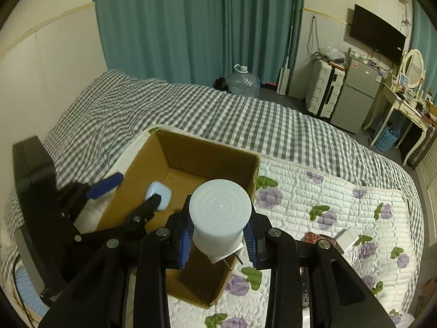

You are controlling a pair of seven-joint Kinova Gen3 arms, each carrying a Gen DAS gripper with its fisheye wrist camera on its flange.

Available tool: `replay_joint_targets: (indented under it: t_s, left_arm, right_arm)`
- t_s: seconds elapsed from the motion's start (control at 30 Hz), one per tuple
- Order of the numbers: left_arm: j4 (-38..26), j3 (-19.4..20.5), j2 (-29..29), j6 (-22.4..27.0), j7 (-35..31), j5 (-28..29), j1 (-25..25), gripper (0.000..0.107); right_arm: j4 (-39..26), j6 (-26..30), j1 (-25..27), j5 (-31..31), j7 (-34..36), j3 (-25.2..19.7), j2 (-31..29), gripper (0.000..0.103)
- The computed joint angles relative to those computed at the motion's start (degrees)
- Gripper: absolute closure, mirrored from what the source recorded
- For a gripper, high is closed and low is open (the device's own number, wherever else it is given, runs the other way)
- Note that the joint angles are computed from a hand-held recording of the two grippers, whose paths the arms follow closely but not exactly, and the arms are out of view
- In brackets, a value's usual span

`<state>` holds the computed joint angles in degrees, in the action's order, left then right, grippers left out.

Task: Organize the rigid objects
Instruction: 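Release the earbud case into the box with the left gripper while the right releases the white device, then grasp the red rose-patterned card case with the left gripper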

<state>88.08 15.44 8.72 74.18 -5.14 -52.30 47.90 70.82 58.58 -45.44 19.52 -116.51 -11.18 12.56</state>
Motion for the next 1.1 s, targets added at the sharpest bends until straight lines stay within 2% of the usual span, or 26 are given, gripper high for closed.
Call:
replay_joint_targets:
  t_s: [0.2,0.4,0.6,0.63,0.67,0.73,0.8,0.9,0.97,1.1]
  left_arm:
    - [0.37,0.53,-1.36,3.95,1.86,-0.56,0.36,0.042]
    - [1.92,1.34,-2.78,3.09,3.15,-0.29,-1.24,0.042]
    - [2.63,2.1,-3.2,2.63,3.76,-0.13,-1.99,0.042]
    - [2.58,2.15,-3.18,2.68,3.7,-0.02,-2.12,0.042]
    - [2.56,2.19,-3.21,2.78,3.73,0.07,-2.19,0.042]
    - [3.0,2.16,-3.69,2.5,4.46,0.08,-2.47,0.041]
    - [2.74,2.41,-3.63,2.87,4.24,0.18,-2.62,0.041]
    - [2.06,2.75,-3.02,3.45,3.62,-0.29,-2.26,0.041]
    - [1.41,2.77,-2.37,3.99,3.14,-0.66,-1.74,0.041]
    - [-0.63,2.47,-0.18,5.09,1.15,-1.26,0.01,0.041]
  right_arm:
    - [-0.59,1.56,-0.55,-2.11,1.46,-0.52,2.14,0.071]
    - [-2.23,3.8,-1.57,-4.75,4.25,-0.01,6.69,0.071]
    - [-2.91,3.62,-2.23,-5.56,3.36,1.74,9.47,0.071]
    - [-3.32,3.58,-2.07,-5.81,3.29,1.92,9.75,0.068]
    - [-3.79,3.67,-2.05,-5.8,3.14,2.15,9.91,0.051]
    - [-3.05,1.77,-2.84,-4.05,0.48,3.33,9.0,0.031]
    - [-1.65,-0.19,-3.23,-1.71,-2.0,4.2,7.51,0.03]
    - [0.93,-3.66,-0.85,-1.85,-3.31,3.94,4.5,0.027]
    - [3.28,-5.17,-0.18,0.77,-5.24,4.4,1.97,0.026]
    - [7.34,-6.54,3.15,4.02,-6.97,4.06,-2.5,0.025]
